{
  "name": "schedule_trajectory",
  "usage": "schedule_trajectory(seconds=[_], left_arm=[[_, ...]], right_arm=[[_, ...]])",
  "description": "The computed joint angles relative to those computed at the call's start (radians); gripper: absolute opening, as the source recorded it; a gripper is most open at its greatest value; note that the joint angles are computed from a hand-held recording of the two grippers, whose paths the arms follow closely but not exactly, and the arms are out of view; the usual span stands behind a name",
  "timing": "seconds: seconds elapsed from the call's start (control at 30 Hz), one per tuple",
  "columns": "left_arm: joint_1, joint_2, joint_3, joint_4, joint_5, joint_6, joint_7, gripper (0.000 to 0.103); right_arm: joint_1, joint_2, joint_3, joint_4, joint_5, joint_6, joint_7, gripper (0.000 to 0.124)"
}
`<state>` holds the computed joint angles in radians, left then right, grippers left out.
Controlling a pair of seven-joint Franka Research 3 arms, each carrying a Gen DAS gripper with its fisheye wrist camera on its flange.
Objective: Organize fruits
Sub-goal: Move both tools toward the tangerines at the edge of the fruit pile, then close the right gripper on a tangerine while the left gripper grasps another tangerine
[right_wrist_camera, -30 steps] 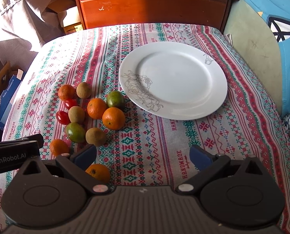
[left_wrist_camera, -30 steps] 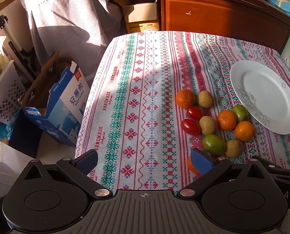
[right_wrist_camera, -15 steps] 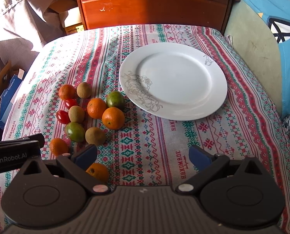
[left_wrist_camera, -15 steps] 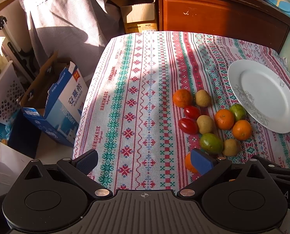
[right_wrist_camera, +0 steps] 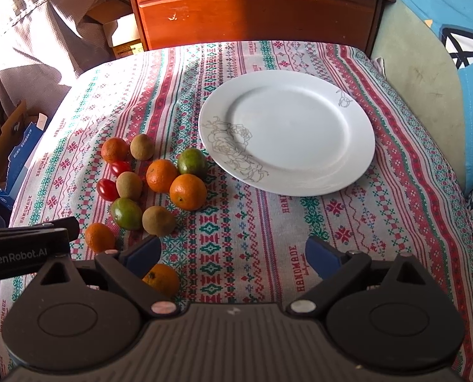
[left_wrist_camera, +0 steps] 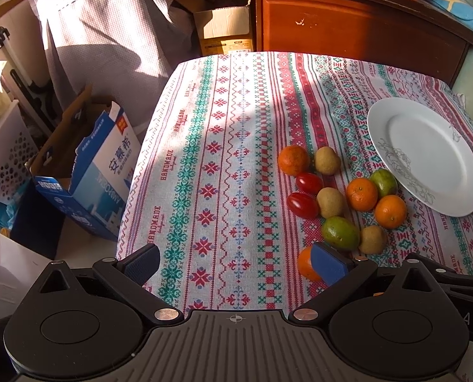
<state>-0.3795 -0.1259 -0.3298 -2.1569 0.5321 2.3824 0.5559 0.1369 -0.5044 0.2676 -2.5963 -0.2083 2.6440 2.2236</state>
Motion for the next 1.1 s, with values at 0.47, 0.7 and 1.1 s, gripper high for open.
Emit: schedule_trajectory(seconds=[0.47, 0.7, 1.1], left_arm=[[0.016, -0.030, 0.011, -0.041, -0.012, 0.061, 0.000, 0.101], [0.046, -0.067, 0.024, -0.093, -0.020, 0.111, -0.007, 0.100], [0.047, -0.084, 0.022, -0.151, -0.052, 0.236, 0.074, 0.093]], right_arm=[[0.071, -0.078, -0.092, -0.109, 0.140, 0.124, -0.170, 0.086], [0.201, -0.115, -0.188, -0.177, 0.329, 0.181, -0.384, 0.077], [0.242, -0.119, -0.168, -0.215, 0.495, 0.231, -0.554, 0.054]])
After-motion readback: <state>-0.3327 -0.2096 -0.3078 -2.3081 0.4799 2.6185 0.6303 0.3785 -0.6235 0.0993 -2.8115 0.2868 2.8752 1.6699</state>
